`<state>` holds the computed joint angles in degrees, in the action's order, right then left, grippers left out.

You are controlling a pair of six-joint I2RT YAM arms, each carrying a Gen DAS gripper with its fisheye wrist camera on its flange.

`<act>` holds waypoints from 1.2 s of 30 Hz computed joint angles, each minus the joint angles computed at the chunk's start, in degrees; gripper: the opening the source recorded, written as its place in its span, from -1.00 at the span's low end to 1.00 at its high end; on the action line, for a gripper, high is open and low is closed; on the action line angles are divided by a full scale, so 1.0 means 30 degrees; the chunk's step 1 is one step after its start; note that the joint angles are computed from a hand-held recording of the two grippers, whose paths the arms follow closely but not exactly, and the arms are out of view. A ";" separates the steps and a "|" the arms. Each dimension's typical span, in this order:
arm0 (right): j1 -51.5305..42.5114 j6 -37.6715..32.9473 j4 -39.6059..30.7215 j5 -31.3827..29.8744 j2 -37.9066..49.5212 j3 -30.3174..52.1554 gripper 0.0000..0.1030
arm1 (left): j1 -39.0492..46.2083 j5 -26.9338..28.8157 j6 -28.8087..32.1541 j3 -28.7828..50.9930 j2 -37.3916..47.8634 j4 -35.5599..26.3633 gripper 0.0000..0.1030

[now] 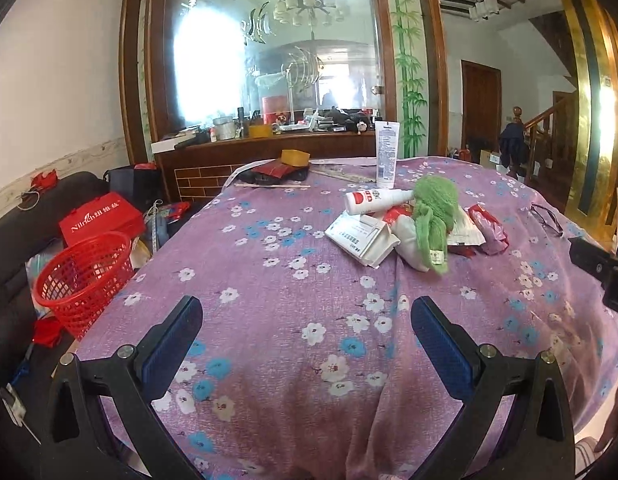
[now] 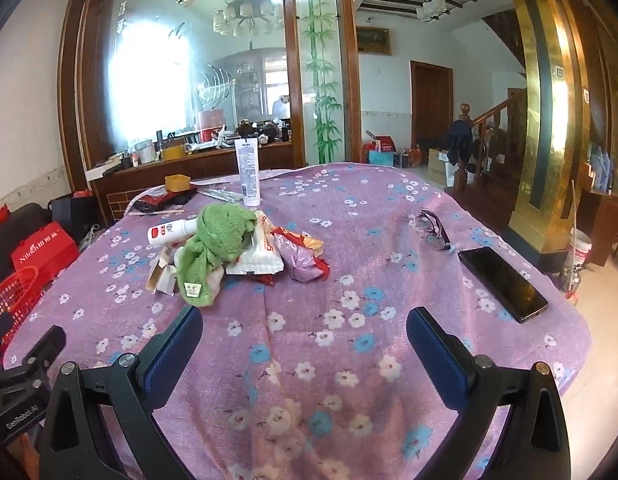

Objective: Collect trash
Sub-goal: 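Grasp the green towel with the right gripper while the left tool approaches the pile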

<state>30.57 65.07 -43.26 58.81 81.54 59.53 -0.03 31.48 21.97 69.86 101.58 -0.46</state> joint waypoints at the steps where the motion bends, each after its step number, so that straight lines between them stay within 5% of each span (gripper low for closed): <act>1: -0.0096 -0.0294 0.0433 -0.0223 0.0022 -0.0099 1.00 | 0.0123 0.0043 -0.0004 0.0035 0.0011 -0.0069 1.00; 36: -0.0460 -0.1169 0.0757 -0.2056 0.1318 0.0567 1.00 | 0.0471 -0.0126 -0.0039 0.0678 0.0900 -0.0794 1.00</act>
